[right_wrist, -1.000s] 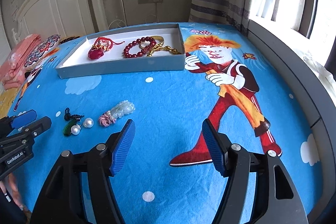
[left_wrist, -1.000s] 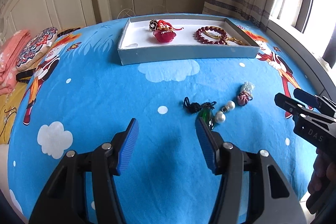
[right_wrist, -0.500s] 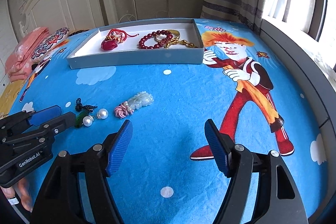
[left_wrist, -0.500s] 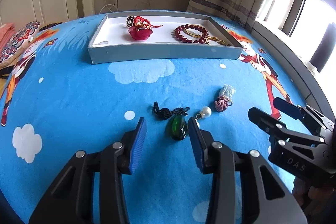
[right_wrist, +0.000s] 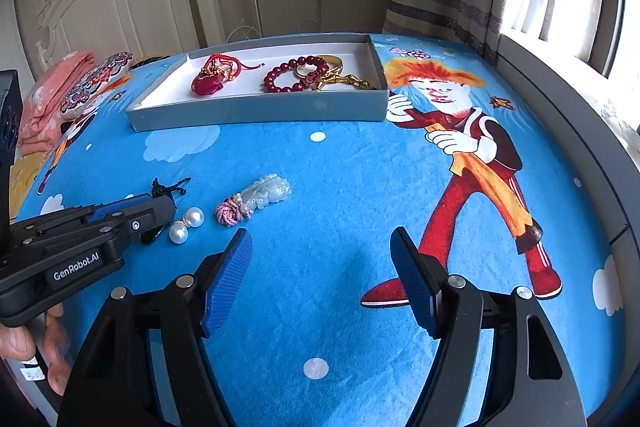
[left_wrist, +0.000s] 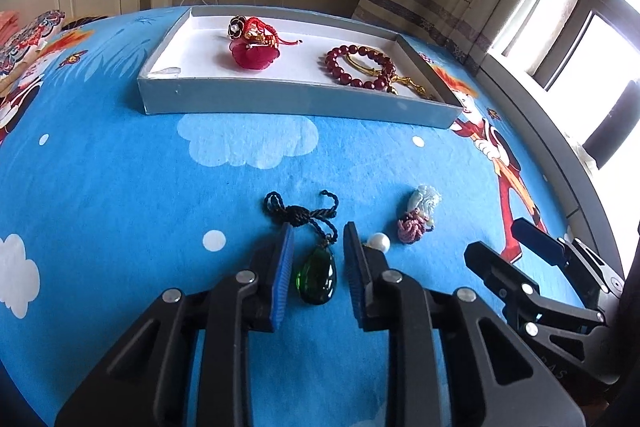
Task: Organize jewelry
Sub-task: 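Grasp the green jade pendant cord with the left tool and lift it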
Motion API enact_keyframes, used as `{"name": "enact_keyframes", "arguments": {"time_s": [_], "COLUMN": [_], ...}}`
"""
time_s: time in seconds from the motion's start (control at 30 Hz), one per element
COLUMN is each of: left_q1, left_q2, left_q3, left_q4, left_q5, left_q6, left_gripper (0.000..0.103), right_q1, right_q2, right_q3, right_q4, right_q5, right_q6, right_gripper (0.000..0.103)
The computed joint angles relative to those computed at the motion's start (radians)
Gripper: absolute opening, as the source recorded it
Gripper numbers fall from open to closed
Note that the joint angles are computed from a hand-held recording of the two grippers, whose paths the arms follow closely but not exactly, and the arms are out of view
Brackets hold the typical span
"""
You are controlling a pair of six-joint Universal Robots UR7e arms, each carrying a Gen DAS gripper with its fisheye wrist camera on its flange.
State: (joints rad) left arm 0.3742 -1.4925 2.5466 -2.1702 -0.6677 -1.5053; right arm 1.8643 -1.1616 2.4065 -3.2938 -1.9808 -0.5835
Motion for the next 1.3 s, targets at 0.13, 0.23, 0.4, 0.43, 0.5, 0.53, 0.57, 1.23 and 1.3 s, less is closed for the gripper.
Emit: {"name": "enact_keyframes", "arguments": {"time_s": [0.13,0.23,0.4,0.43,0.5,0.53,0.57,1.23,1.3], "left_q1": [0.024,0.044,0.061,0.062,0.062,0.06,0.059,-0.052,-0.058], "left_q2": [0.009,0.029,0.084,0.093,0.113,0.11,0.102,-0.07,-0.081], "left_q3": [-0.012,-0.035,-0.084,-0.092,-0.117,-0.113,-0.108,-0.064,-0.063], "left_q4": [-0.008,0.007,0.091,0.11,0.189,0.185,0.177,0.423,0.436], "left_q5": [0.015,0.026,0.05,0.055,0.064,0.062,0.059,0.038,0.038], "left_q6": [0.017,0.029,0.032,0.027,0.002,0.005,0.008,-0.223,-0.233], "left_gripper": [0.025,0.025,0.025,0.022,0.013,0.011,0.011,0.01,0.01], "right_q1": [-0.003,-0.002,-0.002,-0.002,-0.002,-0.002,-0.003,0.048,0.05], "right_q2": [-0.003,-0.003,-0.006,-0.006,-0.006,-0.006,-0.006,0.109,0.129], "right_q3": [0.001,0.001,0.003,0.002,0.002,0.001,0.0,-0.067,-0.082], "right_q4": [0.0,0.0,0.001,0.003,0.004,0.005,0.008,0.014,0.02], "right_q5": [0.001,0.004,0.009,0.008,0.008,0.008,0.008,0.001,-0.019], "right_q6": [0.001,0.002,0.0,0.001,0.001,0.002,0.004,0.147,0.155], "right_gripper": [0.068,0.068,0.068,0.068,0.068,0.068,0.068,0.065,0.06]}}
